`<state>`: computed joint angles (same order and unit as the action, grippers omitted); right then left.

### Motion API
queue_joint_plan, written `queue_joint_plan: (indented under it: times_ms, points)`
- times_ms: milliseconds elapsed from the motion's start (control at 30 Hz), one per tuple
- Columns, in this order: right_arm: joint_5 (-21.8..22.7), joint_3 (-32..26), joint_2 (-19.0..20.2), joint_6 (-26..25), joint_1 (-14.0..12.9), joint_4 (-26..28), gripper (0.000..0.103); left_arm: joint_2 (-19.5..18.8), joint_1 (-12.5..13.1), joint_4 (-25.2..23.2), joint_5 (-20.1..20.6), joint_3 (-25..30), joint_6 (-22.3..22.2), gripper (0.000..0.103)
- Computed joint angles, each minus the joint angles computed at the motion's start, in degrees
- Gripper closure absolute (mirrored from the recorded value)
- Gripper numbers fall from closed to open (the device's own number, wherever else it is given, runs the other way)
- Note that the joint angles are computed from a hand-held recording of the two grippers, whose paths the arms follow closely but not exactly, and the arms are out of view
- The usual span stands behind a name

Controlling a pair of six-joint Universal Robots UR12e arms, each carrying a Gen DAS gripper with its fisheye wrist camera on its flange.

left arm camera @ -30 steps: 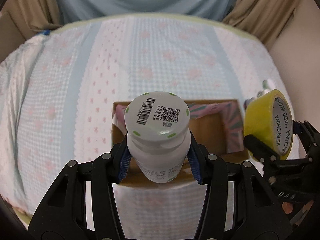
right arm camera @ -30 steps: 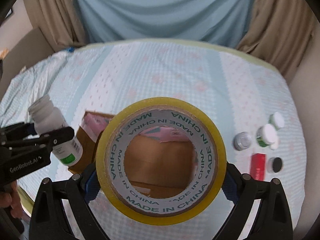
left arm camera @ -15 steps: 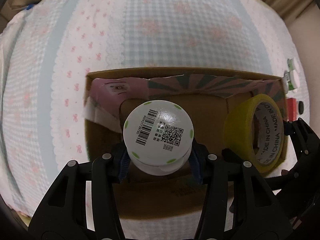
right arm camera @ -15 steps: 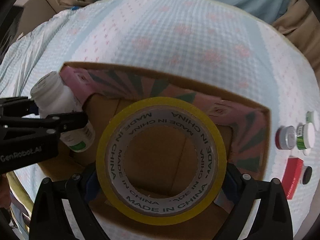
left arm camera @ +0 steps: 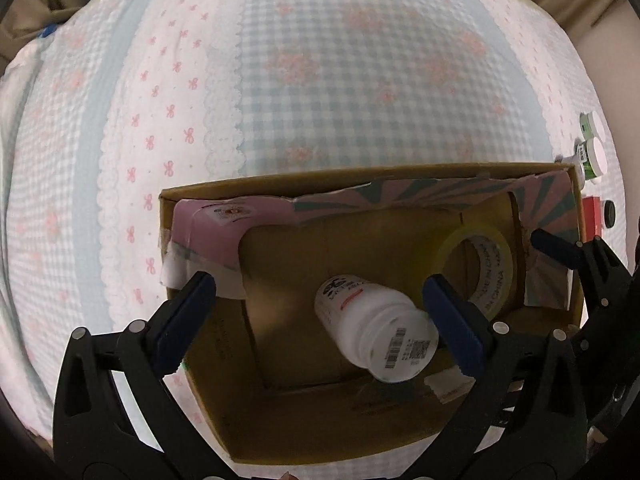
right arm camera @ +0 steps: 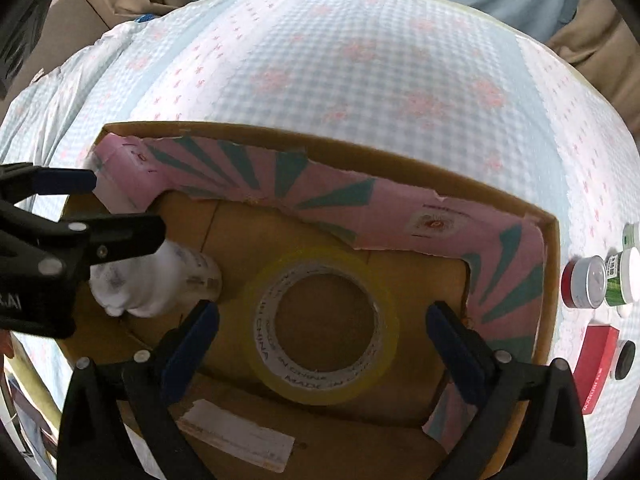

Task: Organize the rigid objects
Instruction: 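Carry the bottle and tape into the cardboard box and release both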

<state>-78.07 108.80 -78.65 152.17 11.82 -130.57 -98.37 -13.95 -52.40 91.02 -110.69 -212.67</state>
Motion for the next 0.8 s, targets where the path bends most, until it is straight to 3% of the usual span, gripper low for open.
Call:
queue_joint_plan:
  times_ms: [433, 800]
  points:
    - [-0.88, 0.79, -2.54, -0.04, -0.33, 1.02, 0.000, 3.48, -1.51, 0.32, 2.22, -0.03, -2.15, 0.000]
    - [0.77, 2.36, -10.52, 0.13, -0.85, 0.19, 0.000, 9.16, -5.51, 0.45, 7.27, 0.58, -5.53, 0.000]
